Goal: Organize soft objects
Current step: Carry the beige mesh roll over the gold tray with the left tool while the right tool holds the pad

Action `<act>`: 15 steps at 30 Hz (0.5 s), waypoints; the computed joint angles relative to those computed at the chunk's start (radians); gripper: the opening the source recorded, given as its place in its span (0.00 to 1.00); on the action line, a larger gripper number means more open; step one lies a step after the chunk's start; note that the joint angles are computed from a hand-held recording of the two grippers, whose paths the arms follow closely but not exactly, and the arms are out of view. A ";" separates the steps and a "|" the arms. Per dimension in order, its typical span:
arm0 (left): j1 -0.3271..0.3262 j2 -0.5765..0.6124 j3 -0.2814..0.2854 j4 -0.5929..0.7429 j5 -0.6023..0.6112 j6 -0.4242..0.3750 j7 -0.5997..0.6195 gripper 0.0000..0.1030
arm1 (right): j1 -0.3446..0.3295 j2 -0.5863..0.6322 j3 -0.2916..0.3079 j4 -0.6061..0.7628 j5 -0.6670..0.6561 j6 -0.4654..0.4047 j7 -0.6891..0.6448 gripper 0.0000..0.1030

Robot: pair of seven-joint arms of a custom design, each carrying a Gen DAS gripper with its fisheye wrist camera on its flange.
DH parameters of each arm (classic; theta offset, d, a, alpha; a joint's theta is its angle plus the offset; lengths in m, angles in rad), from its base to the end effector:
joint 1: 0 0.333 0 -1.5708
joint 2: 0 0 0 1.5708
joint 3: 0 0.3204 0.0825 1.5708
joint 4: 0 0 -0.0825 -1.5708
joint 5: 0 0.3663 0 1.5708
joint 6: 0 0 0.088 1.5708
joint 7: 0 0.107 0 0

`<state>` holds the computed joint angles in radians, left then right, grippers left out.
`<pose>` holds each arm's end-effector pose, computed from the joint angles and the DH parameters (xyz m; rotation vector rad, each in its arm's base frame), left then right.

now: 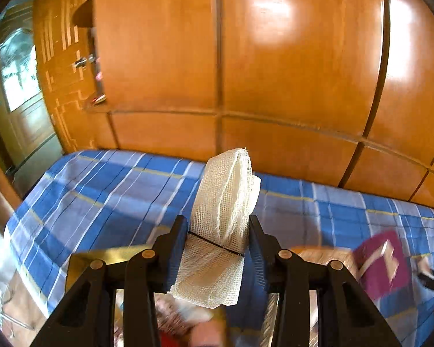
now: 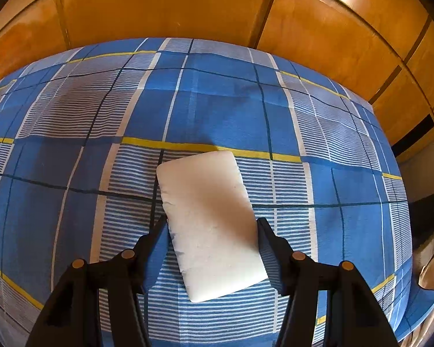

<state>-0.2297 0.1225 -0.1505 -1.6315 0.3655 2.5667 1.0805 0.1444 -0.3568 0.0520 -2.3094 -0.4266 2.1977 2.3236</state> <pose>0.5889 -0.2344 0.6455 -1.6430 1.8221 -0.8561 0.4424 0.0753 0.5226 -1.7006 2.4231 -0.6720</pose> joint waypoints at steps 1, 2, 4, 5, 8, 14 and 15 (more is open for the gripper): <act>0.010 -0.049 0.008 -0.080 0.002 0.036 -0.012 0.41 | -0.001 0.002 0.005 0.002 -0.007 -0.006 0.003 0.57; 0.022 -0.083 0.008 -0.134 -0.006 0.058 -0.014 0.41 | -0.001 0.005 0.007 0.005 -0.012 -0.010 0.005 0.57; 0.050 -0.143 0.005 -0.229 -0.011 0.096 -0.031 0.42 | -0.001 0.011 0.015 0.013 -0.025 -0.027 0.018 0.57; 0.063 -0.168 0.000 -0.264 -0.014 0.109 -0.036 0.42 | 0.001 0.013 0.020 0.018 -0.028 -0.039 0.029 0.57; 0.111 -0.234 -0.022 -0.367 0.016 0.155 -0.067 0.42 | 0.005 0.025 0.030 0.038 -0.046 -0.074 0.056 0.57; 0.204 -0.344 -0.068 -0.523 0.027 0.231 -0.087 0.43 | 0.030 0.083 0.068 0.113 -0.125 -0.209 0.127 0.57; 0.218 -0.357 -0.077 -0.540 0.029 0.243 -0.090 0.43 | 0.037 0.107 0.078 0.143 -0.141 -0.256 0.138 0.57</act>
